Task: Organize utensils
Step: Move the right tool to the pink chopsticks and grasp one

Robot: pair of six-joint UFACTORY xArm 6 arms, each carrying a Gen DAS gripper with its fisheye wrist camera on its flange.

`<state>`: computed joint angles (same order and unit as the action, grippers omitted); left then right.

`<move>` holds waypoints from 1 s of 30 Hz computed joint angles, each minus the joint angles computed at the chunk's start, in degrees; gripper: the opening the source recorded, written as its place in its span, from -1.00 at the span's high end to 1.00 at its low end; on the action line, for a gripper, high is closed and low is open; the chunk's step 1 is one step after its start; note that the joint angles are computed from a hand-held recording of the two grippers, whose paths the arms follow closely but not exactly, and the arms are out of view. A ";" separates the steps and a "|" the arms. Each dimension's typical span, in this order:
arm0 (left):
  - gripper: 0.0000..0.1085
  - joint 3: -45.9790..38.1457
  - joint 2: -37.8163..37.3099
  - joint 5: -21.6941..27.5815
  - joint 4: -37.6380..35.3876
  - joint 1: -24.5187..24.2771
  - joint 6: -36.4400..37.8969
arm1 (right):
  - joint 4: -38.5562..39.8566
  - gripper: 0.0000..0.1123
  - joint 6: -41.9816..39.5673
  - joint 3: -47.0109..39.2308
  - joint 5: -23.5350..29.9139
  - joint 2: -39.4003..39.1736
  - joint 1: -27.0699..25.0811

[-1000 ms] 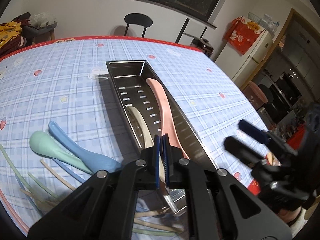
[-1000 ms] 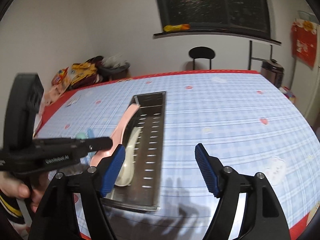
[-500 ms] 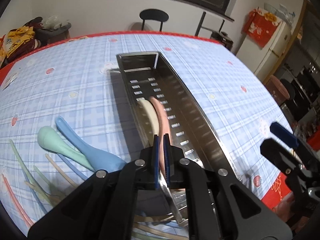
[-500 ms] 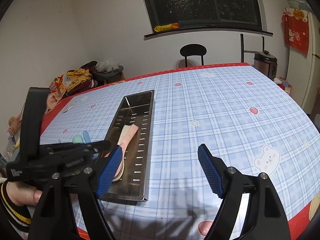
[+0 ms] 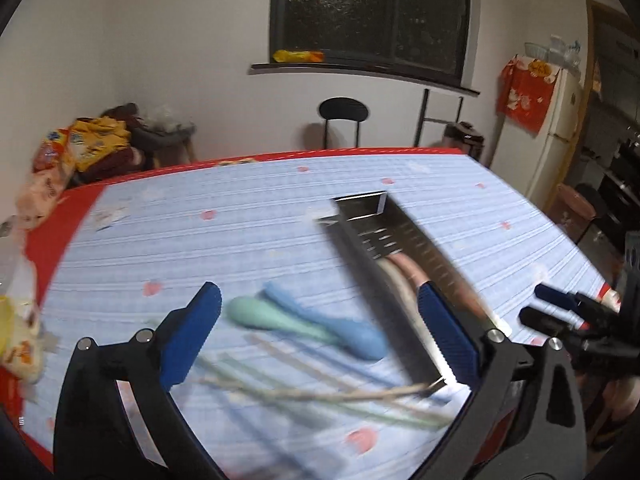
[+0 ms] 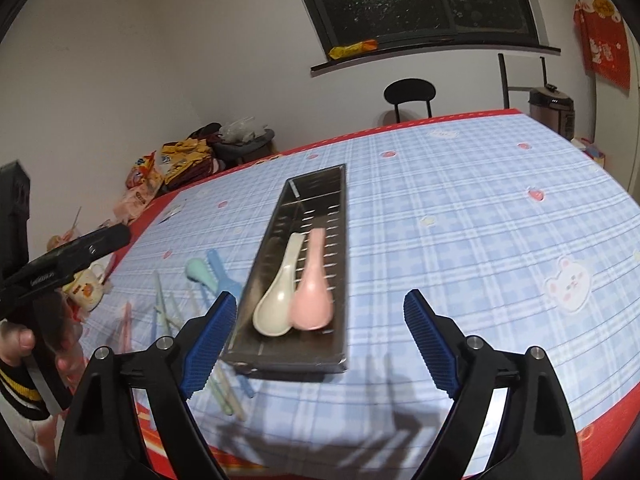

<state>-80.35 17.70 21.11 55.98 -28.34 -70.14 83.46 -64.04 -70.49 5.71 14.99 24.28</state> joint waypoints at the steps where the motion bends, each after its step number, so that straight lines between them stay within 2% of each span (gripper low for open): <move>1: -0.79 2.34 -1.69 -0.21 0.92 0.43 -0.99 | 0.34 -0.49 -0.24 0.11 0.40 -0.09 0.35; 5: -0.79 11.24 -7.58 -1.35 3.27 2.39 -4.51 | -0.26 -0.49 -0.42 0.68 0.99 -0.33 2.09; 9: -0.79 19.72 -12.48 -3.03 3.09 4.78 -5.99 | -4.85 -0.49 2.58 1.47 1.19 -0.34 4.03; 14: -0.79 26.44 -15.81 -4.42 2.11 7.12 -6.82 | -16.87 -0.49 12.54 1.54 2.22 0.95 6.17; 16: -0.79 28.64 -16.95 -4.81 2.66 7.78 -7.74 | -22.92 -0.49 17.74 1.42 2.28 1.74 7.07; 22: -0.79 33.45 -19.03 -6.65 1.48 9.51 -8.07 | -33.21 -0.49 23.78 -0.05 4.18 3.27 9.69; 28: -0.79 36.72 -20.93 -8.88 2.78 11.16 -9.64 | -38.65 -0.49 24.34 -3.66 7.20 5.66 12.41; 30: -0.79 37.08 -21.24 -8.91 2.56 11.30 -9.52 | -39.59 -0.42 23.99 -5.03 8.10 6.71 13.11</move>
